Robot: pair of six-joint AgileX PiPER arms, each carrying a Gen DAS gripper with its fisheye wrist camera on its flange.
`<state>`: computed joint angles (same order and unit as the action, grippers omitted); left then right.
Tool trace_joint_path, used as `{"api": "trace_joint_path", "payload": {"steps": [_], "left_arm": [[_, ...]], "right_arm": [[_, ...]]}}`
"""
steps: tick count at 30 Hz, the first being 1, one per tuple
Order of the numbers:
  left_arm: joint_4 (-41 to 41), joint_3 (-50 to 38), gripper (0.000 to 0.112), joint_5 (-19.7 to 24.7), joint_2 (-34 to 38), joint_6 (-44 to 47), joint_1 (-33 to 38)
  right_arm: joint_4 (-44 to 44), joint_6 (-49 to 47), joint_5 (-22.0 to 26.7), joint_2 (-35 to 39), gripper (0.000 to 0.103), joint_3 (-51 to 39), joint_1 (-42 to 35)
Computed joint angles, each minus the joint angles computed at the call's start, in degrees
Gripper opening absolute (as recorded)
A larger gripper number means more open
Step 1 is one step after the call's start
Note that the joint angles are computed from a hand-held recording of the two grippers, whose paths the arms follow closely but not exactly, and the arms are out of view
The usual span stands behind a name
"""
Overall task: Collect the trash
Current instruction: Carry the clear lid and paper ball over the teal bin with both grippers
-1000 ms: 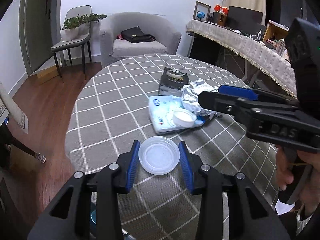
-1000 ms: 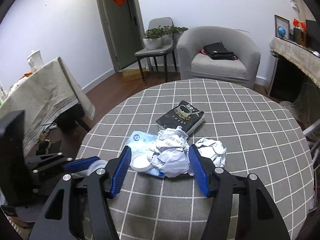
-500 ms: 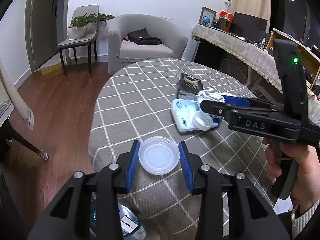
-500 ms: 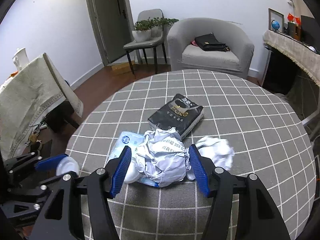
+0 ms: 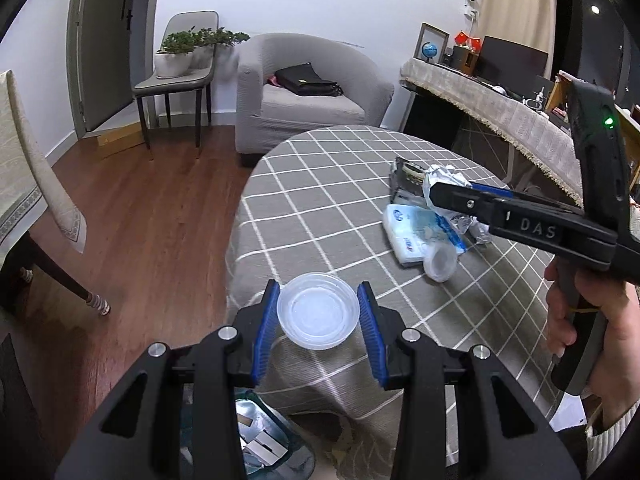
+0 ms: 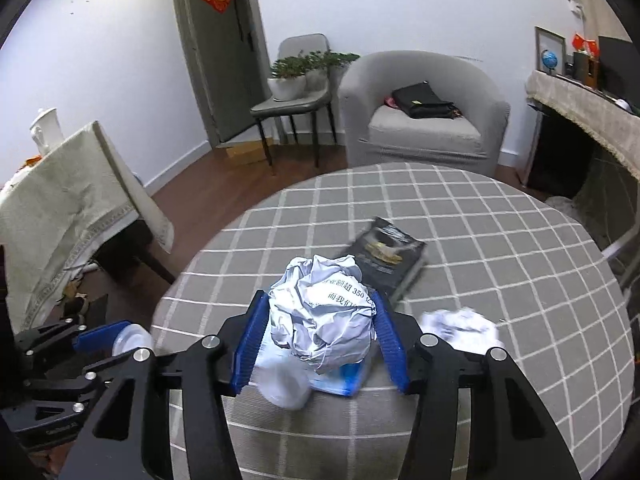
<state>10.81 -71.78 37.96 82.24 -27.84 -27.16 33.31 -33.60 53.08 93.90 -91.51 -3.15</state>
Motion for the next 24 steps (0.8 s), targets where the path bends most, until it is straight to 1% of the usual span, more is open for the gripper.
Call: {"api": "trace_joint_path", "payload": {"steps": [4,9,14,19,24], "left_arm": [[0.6,1.1,0.042,0.4,-1.3,0.2,1.8],[-0.6,4.9,0.042,0.2,-4.5,2.0,5.7],[-1.6,8.1,0.042,0.7,-7.0,4.8,9.9],[-8.3,10.6,0.042,0.7,-7.4,12.3,16.6],[-12.2,14.1,0.042,0.5,-7.2,17.8,20.9]], "right_arm": [[1.7,0.6,0.1,-0.9,0.053,-0.3,2.5],[3.6,0.7,0.0,-1.5,0.053,-0.6,6.5],[3.1,2.0,-0.4,-1.4,0.053,-0.6,11.0],[3.1,2.7,0.0,-0.5,0.053,-1.0,15.0],[1.7,4.0,0.3,0.9,0.053,-1.4,19.1]]}}
